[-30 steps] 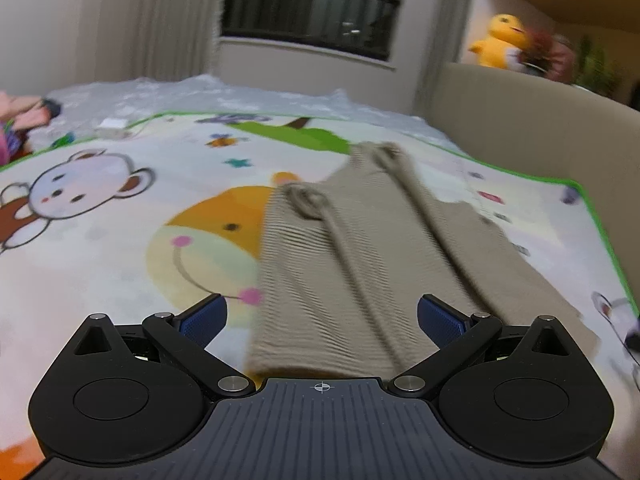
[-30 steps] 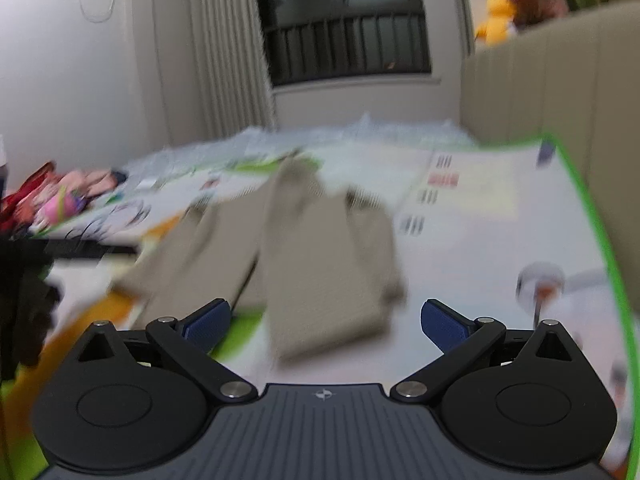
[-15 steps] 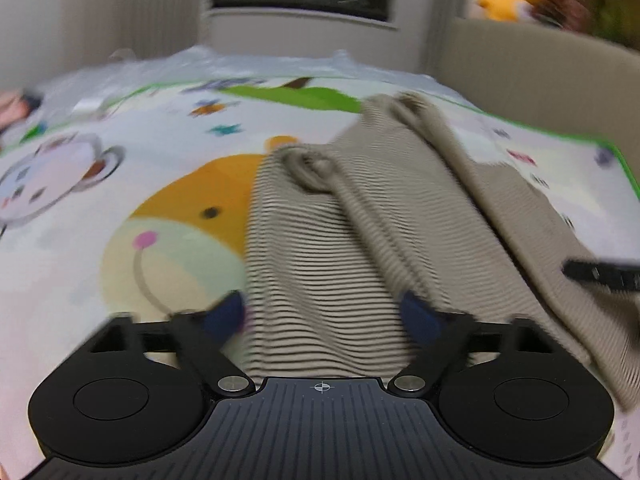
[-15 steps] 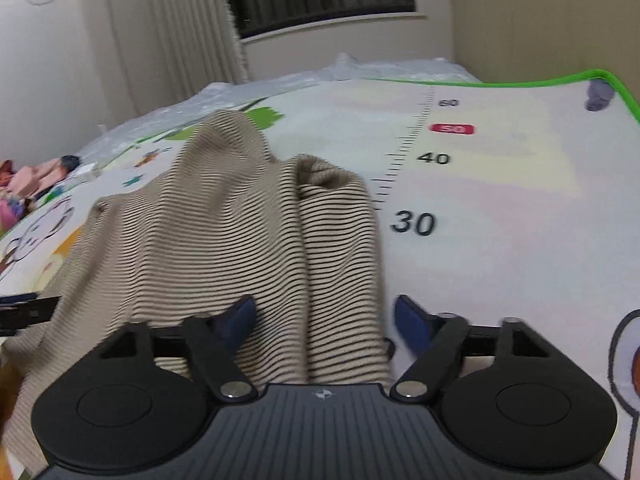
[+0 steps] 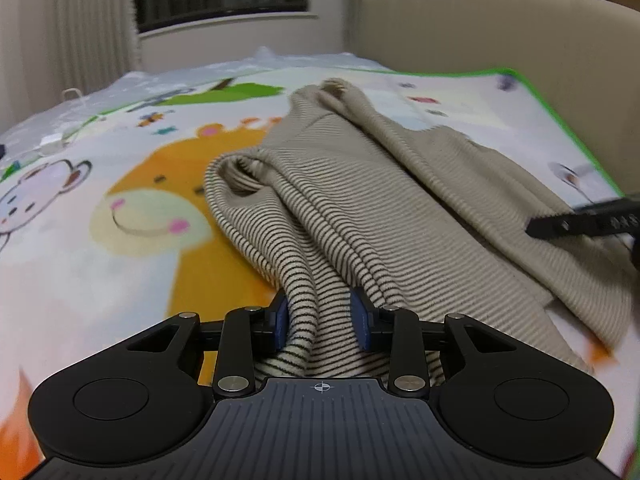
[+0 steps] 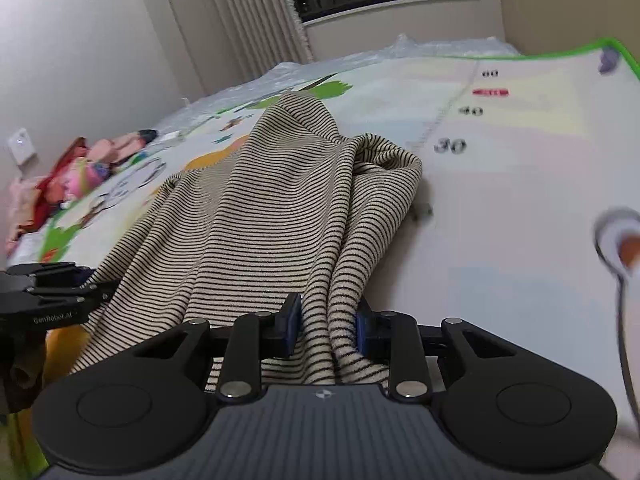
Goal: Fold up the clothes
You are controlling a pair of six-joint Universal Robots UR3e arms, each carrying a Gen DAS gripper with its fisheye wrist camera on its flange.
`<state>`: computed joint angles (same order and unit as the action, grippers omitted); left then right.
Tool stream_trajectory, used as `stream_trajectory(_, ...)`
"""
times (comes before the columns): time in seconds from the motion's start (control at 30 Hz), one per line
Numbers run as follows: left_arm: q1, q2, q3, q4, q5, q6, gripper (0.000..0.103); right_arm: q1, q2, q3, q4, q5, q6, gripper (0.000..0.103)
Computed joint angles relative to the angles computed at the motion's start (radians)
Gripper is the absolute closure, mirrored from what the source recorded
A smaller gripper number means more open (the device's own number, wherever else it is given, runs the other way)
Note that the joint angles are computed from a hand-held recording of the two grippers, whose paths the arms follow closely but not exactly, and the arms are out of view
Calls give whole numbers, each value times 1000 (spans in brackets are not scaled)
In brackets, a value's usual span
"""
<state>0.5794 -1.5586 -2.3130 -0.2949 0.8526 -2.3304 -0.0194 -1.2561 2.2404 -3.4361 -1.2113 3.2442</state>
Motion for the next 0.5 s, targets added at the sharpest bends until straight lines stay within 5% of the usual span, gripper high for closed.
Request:
stream_trajectory(0.2, 251, 364, 26, -658, -198, 269, 58, -85, -104, 355, -308, 46, 97, 77)
stream_trajectory(0.27, 290, 360, 114, -820, -274, 274, 34, -72, -104, 373, -334, 27, 120, 77)
stream_trajectory(0.33, 265, 289, 193, -885, -310, 222, 30, -31, -114, 361, -315, -26, 114, 77)
stream_trajectory(0.37, 234, 253, 210, -862, -304, 183, 28, -13, -118, 355, -304, -49, 109, 77)
stream_trajectory(0.5, 24, -5, 247, -446, -155, -115, 24, -23, -134, 366, -292, -42, 93, 77)
